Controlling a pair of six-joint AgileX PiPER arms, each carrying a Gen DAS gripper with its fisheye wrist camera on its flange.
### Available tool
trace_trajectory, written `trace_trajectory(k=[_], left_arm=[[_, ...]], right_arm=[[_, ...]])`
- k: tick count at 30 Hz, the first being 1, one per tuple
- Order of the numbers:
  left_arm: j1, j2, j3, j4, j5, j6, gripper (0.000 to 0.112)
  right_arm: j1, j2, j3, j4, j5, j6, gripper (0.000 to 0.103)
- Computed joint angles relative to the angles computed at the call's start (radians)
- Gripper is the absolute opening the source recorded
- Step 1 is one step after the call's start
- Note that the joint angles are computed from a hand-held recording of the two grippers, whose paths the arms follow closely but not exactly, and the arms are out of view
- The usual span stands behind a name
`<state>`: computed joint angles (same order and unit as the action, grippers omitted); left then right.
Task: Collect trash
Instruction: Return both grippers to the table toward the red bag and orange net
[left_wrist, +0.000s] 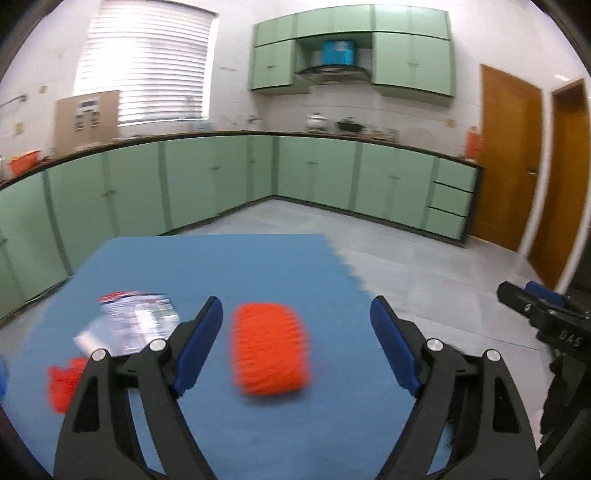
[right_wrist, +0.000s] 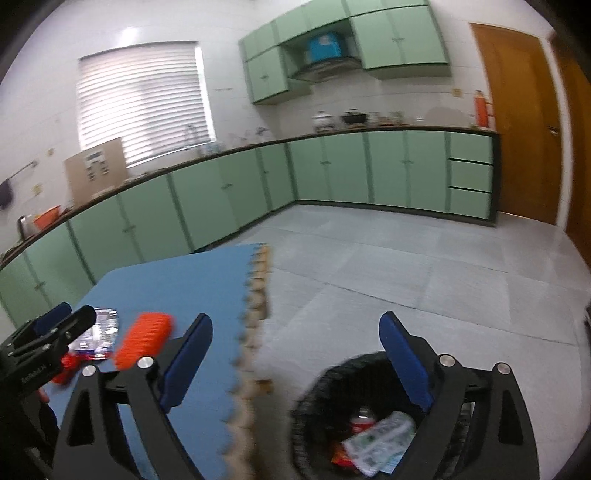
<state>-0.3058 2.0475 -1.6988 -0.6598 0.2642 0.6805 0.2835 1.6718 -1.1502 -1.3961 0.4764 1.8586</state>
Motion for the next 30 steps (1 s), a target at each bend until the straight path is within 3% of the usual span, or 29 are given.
trace_trajectory(k=[11, 22, 30], left_arm=[[0.211, -0.050, 0.092, 0.313, -0.041, -0.233, 0.083], [0.305, 0.086, -0.079, 0.203, 0.172, -0.204, 0.085], [0.307, 0.187, -0.230, 0.275, 0.271, -0.300, 0.085]], right_arm=[[0.177, 0.313, -0.419, 0.293, 0.037, -0.343, 0.091], [0.204, 0.512, -0.733, 0.543, 0.141, -0.640, 0.091], [0.199, 0.590, -0.858, 0.652, 0.183, -0.775, 0.091]])
